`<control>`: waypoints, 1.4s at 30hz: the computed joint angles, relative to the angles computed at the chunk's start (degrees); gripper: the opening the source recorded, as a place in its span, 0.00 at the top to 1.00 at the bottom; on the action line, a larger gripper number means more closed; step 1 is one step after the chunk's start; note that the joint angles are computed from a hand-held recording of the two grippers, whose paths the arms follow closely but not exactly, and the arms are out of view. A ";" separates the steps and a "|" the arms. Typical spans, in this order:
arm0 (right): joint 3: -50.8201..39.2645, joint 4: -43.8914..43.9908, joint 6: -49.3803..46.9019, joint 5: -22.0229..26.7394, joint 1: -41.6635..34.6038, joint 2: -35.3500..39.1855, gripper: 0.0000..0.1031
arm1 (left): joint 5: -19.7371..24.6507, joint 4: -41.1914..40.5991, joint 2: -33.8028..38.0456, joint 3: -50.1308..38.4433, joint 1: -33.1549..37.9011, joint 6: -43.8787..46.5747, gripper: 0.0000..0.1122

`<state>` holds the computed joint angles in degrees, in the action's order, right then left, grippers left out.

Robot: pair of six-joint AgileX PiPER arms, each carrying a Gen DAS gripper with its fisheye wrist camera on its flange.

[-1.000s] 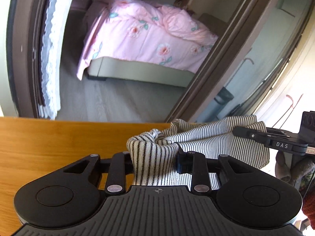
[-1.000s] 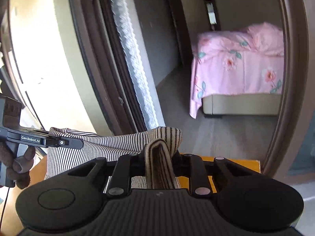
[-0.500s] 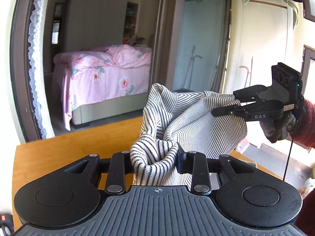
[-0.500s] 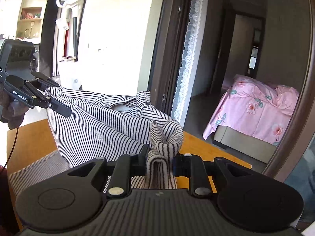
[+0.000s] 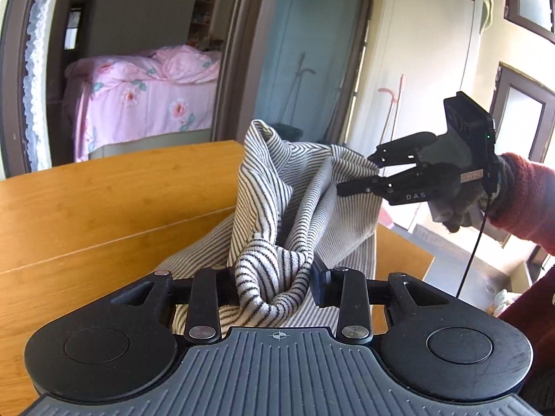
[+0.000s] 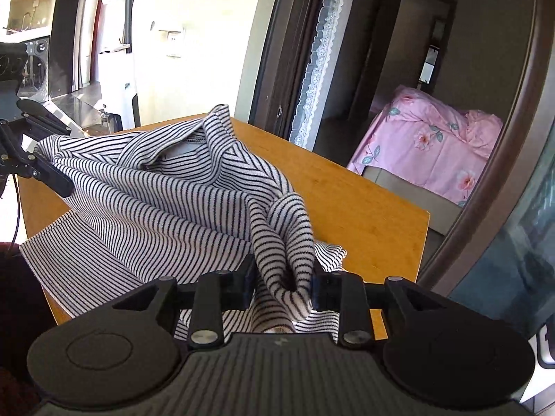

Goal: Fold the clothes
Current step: 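Lift the shirt hem with the right gripper and fold it over the body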

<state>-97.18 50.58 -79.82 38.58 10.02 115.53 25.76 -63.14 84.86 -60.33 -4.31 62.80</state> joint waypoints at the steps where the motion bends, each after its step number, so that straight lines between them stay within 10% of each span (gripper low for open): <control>1: 0.90 -0.52 0.36 0.02 -0.33 -0.59 0.65 | 0.57 0.11 -0.40 0.44 0.04 0.25 0.67; 7: 1.77 -8.92 13.51 3.23 -1.99 -3.03 0.49 | 5.37 5.53 -1.43 0.26 1.78 -5.57 0.58; 16: -6.97 1.76 48.26 21.88 -12.82 0.84 0.24 | 20.04 6.67 -1.38 -3.27 11.15 -22.77 0.25; 23: -8.35 2.05 49.49 18.74 -10.34 4.00 0.22 | 27.95 -2.13 7.05 -3.78 15.47 -29.53 0.21; 30: -5.36 -4.42 48.59 18.33 -8.89 2.01 0.24 | 26.78 3.15 4.28 -2.68 15.77 -31.18 0.21; 38: -14.17 -2.66 67.95 30.75 -10.65 10.83 0.24 | 28.07 6.42 7.57 -5.75 11.77 -32.86 0.21; 42: -16.79 -6.09 66.73 25.04 -6.15 11.30 0.69 | 26.00 7.25 5.77 -6.33 10.10 -29.89 0.19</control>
